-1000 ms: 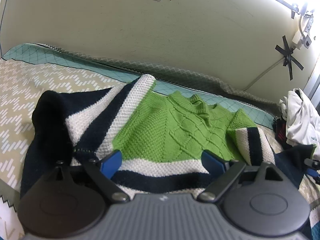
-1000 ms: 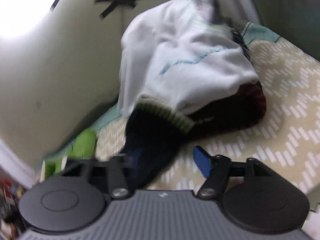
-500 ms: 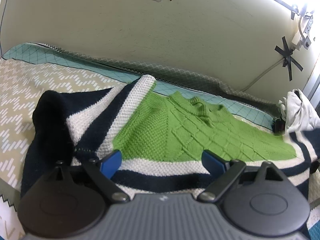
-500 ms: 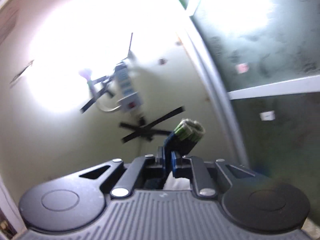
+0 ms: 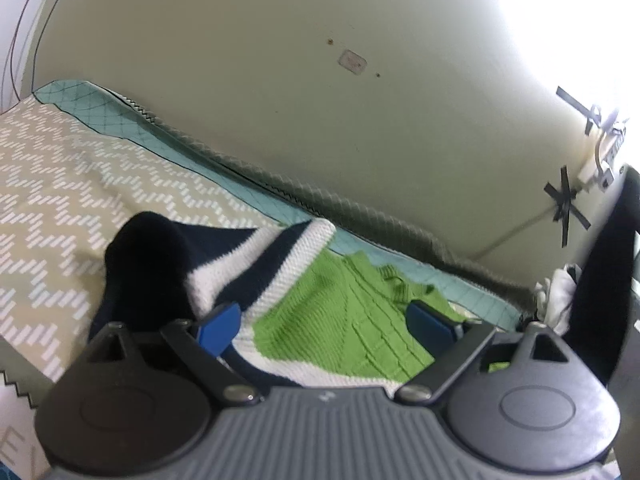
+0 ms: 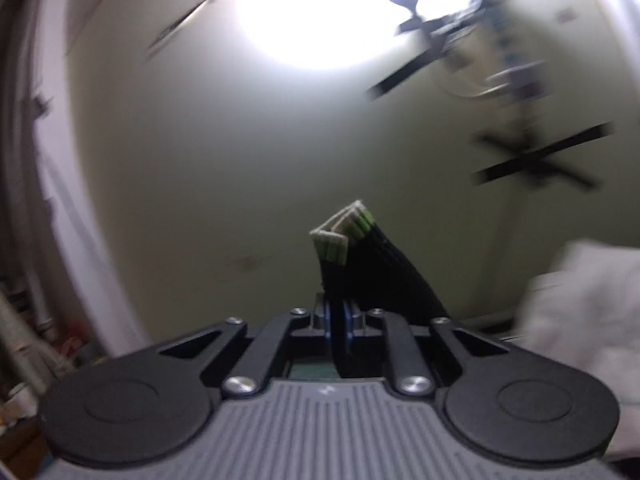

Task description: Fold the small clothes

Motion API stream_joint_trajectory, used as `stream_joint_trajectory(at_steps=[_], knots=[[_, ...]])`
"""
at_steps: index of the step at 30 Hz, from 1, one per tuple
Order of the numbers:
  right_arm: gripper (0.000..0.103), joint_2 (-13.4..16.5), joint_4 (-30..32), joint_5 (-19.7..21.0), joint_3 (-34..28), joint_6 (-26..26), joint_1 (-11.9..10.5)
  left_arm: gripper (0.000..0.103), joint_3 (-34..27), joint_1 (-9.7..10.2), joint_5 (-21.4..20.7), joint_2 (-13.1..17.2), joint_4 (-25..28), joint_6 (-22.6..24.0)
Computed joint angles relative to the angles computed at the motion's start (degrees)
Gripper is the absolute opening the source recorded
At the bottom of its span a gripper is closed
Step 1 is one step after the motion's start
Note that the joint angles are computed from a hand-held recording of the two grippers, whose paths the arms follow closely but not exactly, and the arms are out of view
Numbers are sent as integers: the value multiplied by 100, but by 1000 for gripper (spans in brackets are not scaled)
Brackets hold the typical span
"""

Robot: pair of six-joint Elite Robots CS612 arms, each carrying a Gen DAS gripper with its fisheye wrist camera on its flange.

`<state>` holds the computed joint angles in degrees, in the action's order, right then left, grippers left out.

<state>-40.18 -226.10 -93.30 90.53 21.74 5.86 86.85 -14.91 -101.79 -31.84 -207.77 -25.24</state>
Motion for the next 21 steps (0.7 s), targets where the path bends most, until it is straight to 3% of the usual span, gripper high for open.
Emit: stream_joint_trajectory(at_steps=[4,6,8,10,11,12,13,15,20,21], knots=[[10,434,941,989,-1097,-50,163,93,-39,27,47,12,65,-76],[19,597,1635,1435,-1487,-173,193,93,-54,45,3,11,131,-155],[26,629,2120,1506,-1542,-129,193,93,-51,61,-48,10,123,-203],[41,593,1848,1162,-1292,-32,154,94,-52,66,-74,2,145,-248],[66,554,1623,826,-1107,43,132,94,-54,73,-126,-1,158,-272],[69,528,1285,359,-885,125,116,94,-63,82,-189,4,148,-302],[69,497,1068,-65,-679,198,106,94,-68,90,-247,7,131,-327],[69,367,1220,-623,-273,332,79,94,-75,94,-293,14,100,-351],[67,326,2060,-740,41,724,50,94,-103,68,-153,5,356,-205],[50,361,2198,-600,15,820,36,94,-105,52,-97,-1,432,-138]])
